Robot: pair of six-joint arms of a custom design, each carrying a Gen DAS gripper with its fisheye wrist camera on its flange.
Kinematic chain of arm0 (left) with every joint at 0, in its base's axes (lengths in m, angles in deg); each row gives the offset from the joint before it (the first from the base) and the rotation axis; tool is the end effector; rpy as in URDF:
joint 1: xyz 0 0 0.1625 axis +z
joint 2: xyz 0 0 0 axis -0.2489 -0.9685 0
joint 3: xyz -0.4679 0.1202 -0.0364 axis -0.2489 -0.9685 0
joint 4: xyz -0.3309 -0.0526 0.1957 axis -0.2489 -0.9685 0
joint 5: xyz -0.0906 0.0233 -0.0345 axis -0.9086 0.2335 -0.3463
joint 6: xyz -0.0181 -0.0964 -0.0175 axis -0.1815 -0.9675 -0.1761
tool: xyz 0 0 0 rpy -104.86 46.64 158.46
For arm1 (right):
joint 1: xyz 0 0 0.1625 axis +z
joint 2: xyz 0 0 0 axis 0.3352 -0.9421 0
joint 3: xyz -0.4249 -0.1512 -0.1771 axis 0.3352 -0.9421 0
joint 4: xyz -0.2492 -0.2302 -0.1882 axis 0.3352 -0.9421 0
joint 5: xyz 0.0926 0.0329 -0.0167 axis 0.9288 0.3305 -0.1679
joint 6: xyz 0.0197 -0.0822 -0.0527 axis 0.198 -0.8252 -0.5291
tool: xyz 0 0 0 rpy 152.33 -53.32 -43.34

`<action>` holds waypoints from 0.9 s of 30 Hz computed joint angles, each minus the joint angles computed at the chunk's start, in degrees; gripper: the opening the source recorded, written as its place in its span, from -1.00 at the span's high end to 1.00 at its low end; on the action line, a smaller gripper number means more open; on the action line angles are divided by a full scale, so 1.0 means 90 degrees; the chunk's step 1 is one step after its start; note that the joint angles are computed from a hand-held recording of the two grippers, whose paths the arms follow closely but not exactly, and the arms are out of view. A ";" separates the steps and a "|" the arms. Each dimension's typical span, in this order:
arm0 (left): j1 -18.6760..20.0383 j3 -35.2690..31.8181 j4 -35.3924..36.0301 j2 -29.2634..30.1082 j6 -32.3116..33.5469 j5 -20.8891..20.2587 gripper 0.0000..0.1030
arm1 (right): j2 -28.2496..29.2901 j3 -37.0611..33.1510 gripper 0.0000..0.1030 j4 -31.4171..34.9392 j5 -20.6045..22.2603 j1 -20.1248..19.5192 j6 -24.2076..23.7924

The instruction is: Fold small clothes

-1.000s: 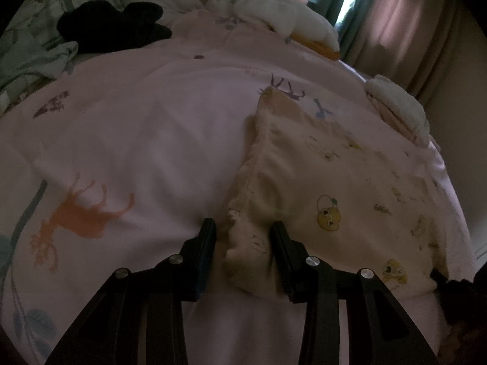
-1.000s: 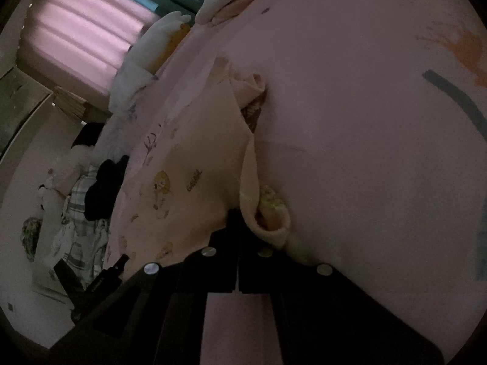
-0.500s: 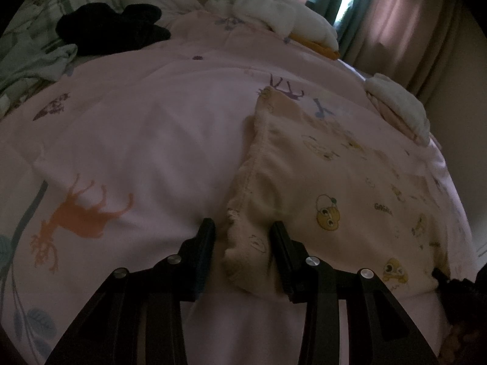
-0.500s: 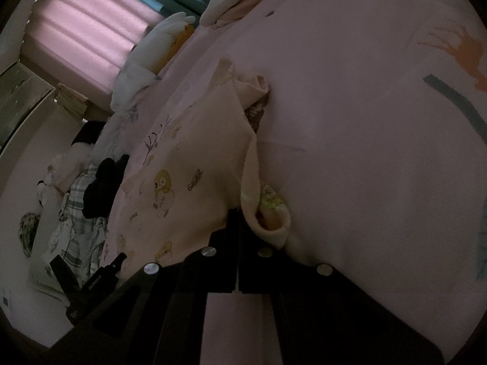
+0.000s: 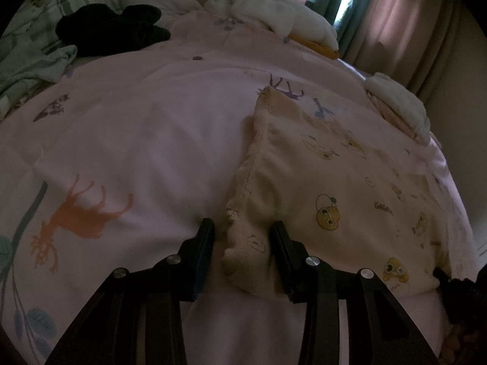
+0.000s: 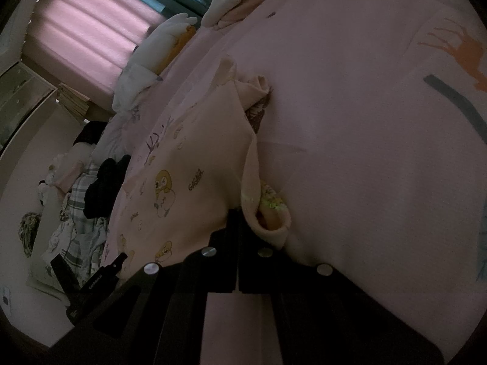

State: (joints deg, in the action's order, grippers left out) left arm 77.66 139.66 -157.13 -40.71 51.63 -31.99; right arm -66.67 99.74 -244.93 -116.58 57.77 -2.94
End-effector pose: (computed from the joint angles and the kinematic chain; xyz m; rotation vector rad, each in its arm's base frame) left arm -0.1108 -0.6784 0.1238 -0.0347 2.3728 -1.0966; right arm 0.0000 -0.6562 0.1704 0.0047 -2.8897 1.1025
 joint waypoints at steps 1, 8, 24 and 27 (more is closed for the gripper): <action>0.0001 0.0000 0.0005 -0.0001 0.0000 -0.0003 0.21 | 0.0002 0.0004 1.00 -0.0010 -0.0006 0.0005 -0.0003; -0.0111 -0.0167 0.0299 0.0124 0.0083 0.0510 0.20 | 0.0023 -0.0013 1.00 -0.0044 -0.0021 0.0029 -0.0008; -0.0168 -0.0421 0.0966 0.0265 -0.0261 0.1756 -0.61 | 0.0053 -0.0047 1.00 -0.0093 -0.0039 0.0055 -0.0038; -0.0182 -0.0504 0.1064 0.0314 -0.0217 0.1883 -0.62 | 0.0056 -0.0046 1.00 -0.0101 -0.0021 0.0051 -0.0039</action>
